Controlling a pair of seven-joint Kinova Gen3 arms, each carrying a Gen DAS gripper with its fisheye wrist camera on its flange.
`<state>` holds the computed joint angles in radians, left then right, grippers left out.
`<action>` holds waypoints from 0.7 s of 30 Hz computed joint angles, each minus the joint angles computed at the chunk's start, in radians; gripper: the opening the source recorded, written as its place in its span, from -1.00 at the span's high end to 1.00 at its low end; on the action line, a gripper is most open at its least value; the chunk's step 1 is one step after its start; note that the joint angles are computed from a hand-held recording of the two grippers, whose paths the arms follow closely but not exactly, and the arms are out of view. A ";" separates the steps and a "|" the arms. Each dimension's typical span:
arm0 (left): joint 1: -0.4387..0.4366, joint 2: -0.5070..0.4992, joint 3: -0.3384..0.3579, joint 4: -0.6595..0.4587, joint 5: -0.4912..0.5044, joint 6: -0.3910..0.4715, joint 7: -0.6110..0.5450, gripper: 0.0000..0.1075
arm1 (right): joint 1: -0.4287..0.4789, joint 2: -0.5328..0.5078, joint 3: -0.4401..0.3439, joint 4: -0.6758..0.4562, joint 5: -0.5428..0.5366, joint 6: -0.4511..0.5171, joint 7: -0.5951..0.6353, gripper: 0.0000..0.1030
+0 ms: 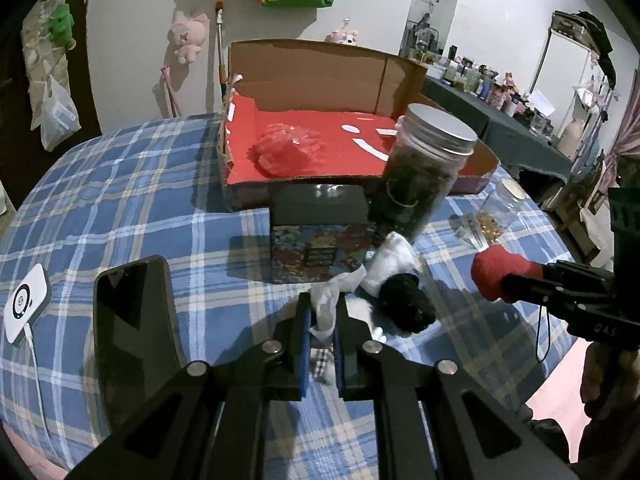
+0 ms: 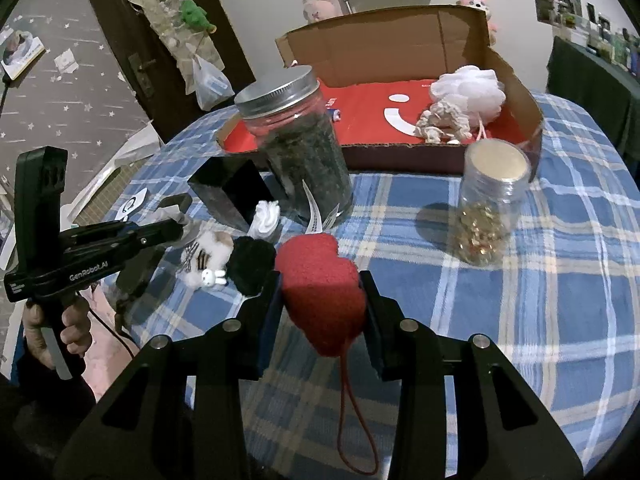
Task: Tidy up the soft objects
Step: 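Carry the white tissue with the left tool while the right tool carries the red heart over the box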
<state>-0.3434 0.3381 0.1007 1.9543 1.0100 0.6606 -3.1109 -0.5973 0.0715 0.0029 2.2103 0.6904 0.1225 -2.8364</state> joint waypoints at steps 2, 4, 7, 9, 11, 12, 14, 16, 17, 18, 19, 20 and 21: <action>-0.002 -0.003 0.000 0.005 0.002 0.002 -0.004 0.82 | -0.007 -0.012 0.000 0.011 0.017 0.008 -0.024 0.32; -0.002 -0.003 -0.002 0.008 0.001 0.005 -0.005 0.82 | 0.003 -0.023 -0.016 0.022 0.034 0.012 -0.048 0.31; 0.001 -0.006 -0.003 0.014 0.001 0.006 -0.008 0.82 | 0.028 -0.036 -0.049 0.036 0.063 0.021 -0.088 0.31; 0.003 -0.006 -0.005 0.015 -0.002 0.009 -0.006 0.82 | 0.051 -0.042 -0.074 0.041 0.066 0.028 -0.095 0.31; 0.004 -0.006 -0.006 0.015 -0.004 0.011 -0.005 0.82 | 0.073 -0.047 -0.098 0.045 0.068 0.034 -0.100 0.31; 0.002 -0.005 -0.006 0.015 -0.004 0.013 -0.007 0.82 | 0.084 -0.050 -0.110 0.046 0.057 0.039 -0.089 0.31; 0.002 -0.005 -0.007 0.016 -0.002 0.010 -0.008 0.82 | 0.101 -0.055 -0.128 0.049 0.051 0.049 -0.085 0.31; 0.003 -0.004 -0.008 0.015 -0.001 0.006 -0.004 0.82 | 0.117 -0.060 -0.142 0.054 0.047 0.056 -0.085 0.31; 0.002 -0.002 -0.009 0.013 -0.002 0.005 0.000 0.82 | 0.125 -0.064 -0.149 0.057 0.045 0.061 -0.087 0.31; 0.002 -0.001 -0.010 0.012 -0.002 0.003 0.003 0.82 | 0.133 -0.067 -0.155 0.060 0.035 0.064 -0.079 0.31; 0.001 0.001 -0.011 0.010 -0.003 0.000 0.007 0.82 | 0.142 -0.071 -0.161 0.063 0.028 0.066 -0.075 0.31; 0.000 0.003 -0.011 0.006 -0.005 -0.002 0.011 0.82 | 0.151 -0.075 -0.166 0.068 0.019 0.071 -0.070 0.31; -0.001 0.006 -0.011 0.003 -0.007 -0.004 0.016 0.82 | 0.160 -0.078 -0.172 0.071 0.013 0.073 -0.067 0.31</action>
